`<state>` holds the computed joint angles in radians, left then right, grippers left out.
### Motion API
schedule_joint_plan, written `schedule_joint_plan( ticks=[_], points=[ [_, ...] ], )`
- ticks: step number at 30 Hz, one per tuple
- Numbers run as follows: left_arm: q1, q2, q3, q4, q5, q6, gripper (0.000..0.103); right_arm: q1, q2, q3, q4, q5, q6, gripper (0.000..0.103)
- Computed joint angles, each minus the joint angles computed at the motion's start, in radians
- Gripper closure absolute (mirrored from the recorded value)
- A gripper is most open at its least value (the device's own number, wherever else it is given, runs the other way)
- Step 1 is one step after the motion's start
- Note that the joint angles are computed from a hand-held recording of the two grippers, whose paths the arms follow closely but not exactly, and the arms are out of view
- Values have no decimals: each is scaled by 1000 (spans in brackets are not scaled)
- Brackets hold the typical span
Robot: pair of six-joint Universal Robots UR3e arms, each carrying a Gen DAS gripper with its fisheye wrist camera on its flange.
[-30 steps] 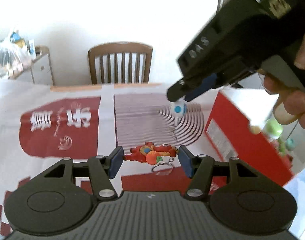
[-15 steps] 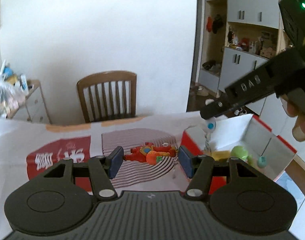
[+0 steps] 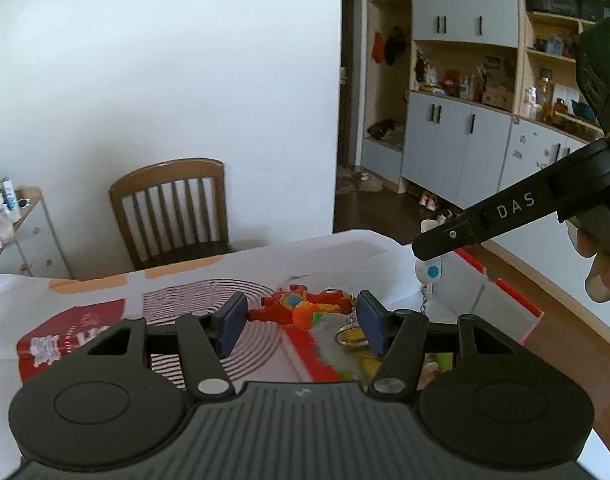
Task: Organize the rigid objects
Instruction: 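Grasp the orange toy with the left tool while the right tool lifts the figure, then carry the figure keychain and orange toy into the shoebox with both tools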
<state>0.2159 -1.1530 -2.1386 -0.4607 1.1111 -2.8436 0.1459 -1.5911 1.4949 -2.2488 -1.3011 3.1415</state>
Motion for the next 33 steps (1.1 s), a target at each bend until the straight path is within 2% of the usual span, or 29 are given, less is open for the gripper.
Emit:
schedule_joint_plan(
  ticks=[7,16,22,33],
  points=[
    [-243,-180,85,80,185,-109,44,-160,-125,162,31,75,-102,83],
    [-445,-429,202,133,377,-194,44,-306,-174,312,41,115,-242,83],
    [-518,-588,306,116,496,-223,44,-336,-120,333,26,121,-302,83],
    [-570,-743,465,1,596,-250,44,-286,57,265,-23,103,-320,83]
  ],
)
